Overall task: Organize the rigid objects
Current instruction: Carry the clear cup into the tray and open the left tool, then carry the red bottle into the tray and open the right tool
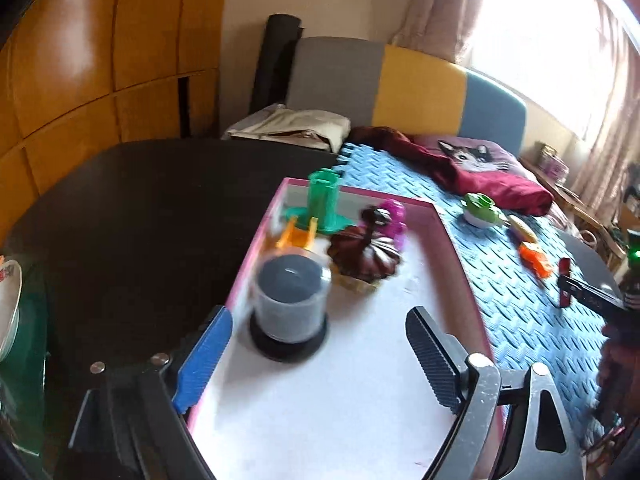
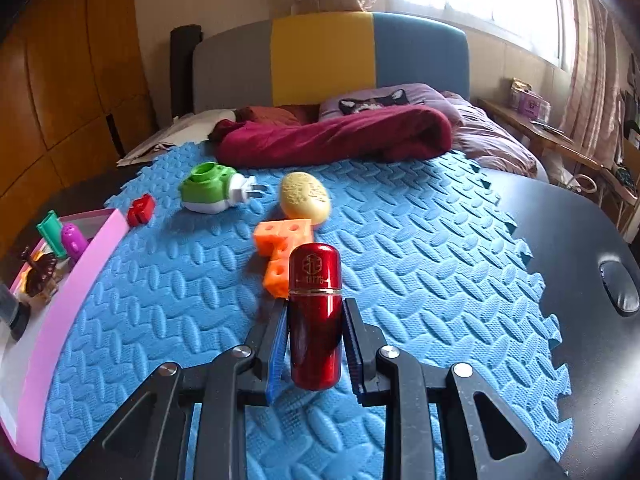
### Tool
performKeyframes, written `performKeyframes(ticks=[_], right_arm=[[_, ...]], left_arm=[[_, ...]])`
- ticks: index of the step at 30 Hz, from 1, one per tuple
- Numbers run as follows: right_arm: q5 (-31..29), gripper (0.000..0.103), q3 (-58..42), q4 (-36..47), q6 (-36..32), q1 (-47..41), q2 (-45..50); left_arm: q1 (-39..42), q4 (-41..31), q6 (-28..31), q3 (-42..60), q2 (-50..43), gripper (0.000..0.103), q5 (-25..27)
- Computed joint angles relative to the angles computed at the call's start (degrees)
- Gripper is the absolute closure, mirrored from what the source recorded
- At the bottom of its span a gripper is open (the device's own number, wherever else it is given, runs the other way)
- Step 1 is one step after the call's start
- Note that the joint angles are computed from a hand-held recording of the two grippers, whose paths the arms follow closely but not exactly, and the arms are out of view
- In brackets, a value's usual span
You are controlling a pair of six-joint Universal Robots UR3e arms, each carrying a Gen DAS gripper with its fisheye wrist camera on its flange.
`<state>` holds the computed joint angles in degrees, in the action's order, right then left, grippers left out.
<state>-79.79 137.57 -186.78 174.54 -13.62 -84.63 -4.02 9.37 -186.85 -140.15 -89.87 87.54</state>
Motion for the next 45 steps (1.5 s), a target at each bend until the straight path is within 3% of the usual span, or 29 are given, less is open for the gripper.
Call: performKeyframes(ticks=[7,18,24,36,40,45], right_arm=[[6.03,0.077,-2.18,6.16,5.09,5.48,-2.45],[6.03,0.077,-18.21,11.58,12.12,21.24,7.13],[0.82,0.077,-32.99,18.19,13.61,29.01,16.69],[-10.5,0.077,-56.75,32.07,14.16,34.49,30.88],[-12.71,0.077,-59.09,33.25,14.61,34.7,32.53],[-13.31,0.075,-54.82,28.25,15.76,34.53,30.05]], left_arm=[[-3.95,-2.27,0.41,1.5,-0.3,0.009,-0.96],[-6.27,-3.4,0.17,1.02,0.68,0.005,0.47],[-4.16,-4.54,1.1,-0.85,3.22,0.004,-1.21],[2.74,-7.05,0.85,-4.2,8.31,0.004,-5.02],[4.4,-7.16,0.46,-5.15,9.24,0.004,-5.68],[5.49,-7.61,-0.3,-5.18,9.93,0.004,-5.86]])
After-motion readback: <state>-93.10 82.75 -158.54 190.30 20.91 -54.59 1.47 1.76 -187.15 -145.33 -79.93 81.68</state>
